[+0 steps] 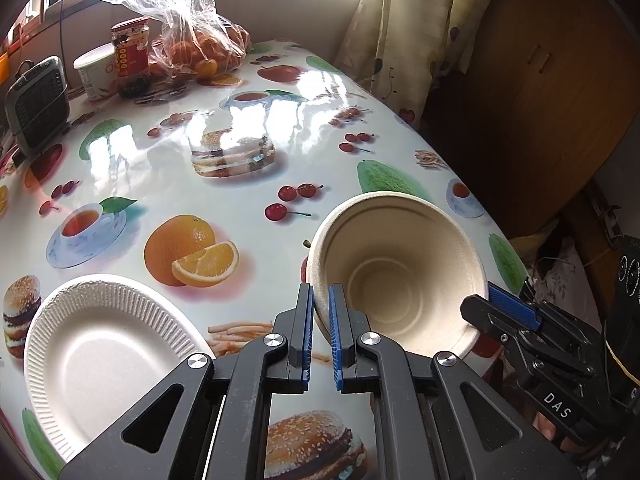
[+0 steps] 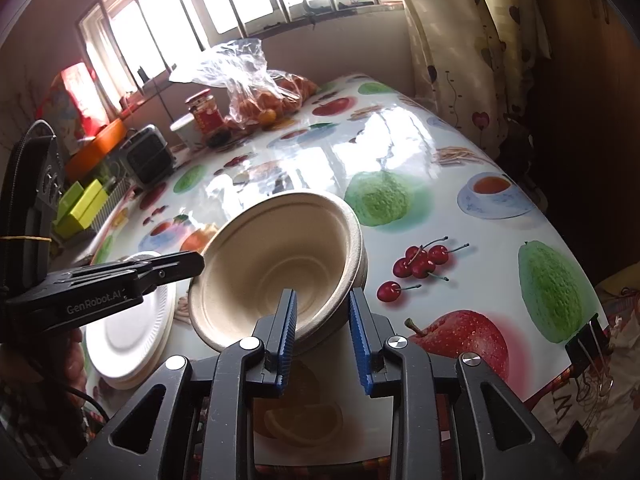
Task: Organize plates and bowls
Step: 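Lower the held bowl into the bowl stack and open both tools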
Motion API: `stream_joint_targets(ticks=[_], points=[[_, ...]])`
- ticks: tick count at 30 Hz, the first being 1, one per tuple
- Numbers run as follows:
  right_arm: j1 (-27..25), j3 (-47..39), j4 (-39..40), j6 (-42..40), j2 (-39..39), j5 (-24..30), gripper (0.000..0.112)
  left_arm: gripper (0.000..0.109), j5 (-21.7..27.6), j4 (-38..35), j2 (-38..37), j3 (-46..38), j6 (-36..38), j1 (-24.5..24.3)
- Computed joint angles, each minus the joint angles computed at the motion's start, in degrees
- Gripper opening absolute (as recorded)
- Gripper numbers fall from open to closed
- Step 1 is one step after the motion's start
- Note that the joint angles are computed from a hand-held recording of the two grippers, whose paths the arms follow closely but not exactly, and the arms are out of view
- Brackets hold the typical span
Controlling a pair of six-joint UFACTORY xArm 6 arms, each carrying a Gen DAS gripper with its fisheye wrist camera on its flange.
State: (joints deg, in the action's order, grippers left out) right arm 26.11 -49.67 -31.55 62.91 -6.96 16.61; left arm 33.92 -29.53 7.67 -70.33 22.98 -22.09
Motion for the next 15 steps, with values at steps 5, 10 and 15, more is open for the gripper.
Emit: stream_joint_targets(ticks=[5, 10, 15], points=[[-0.1, 0.2, -0.1, 0.0, -0.1, -0.2, 0.026, 0.008, 0.0, -0.1, 0.0, 0.0, 0.0, 0.0], [-0.2, 0.2, -0.3, 0.1, -0.1, -0.3, 0.031, 0.008, -0.2, -0.1, 0.0, 0.0, 0.1, -0.1], [-1.0, 0.2, 0.0, -0.4, -0.3, 0.0, 0.036, 0.017, -0.3, -0.6, 0.2, 0.0, 0.4, 0.0]])
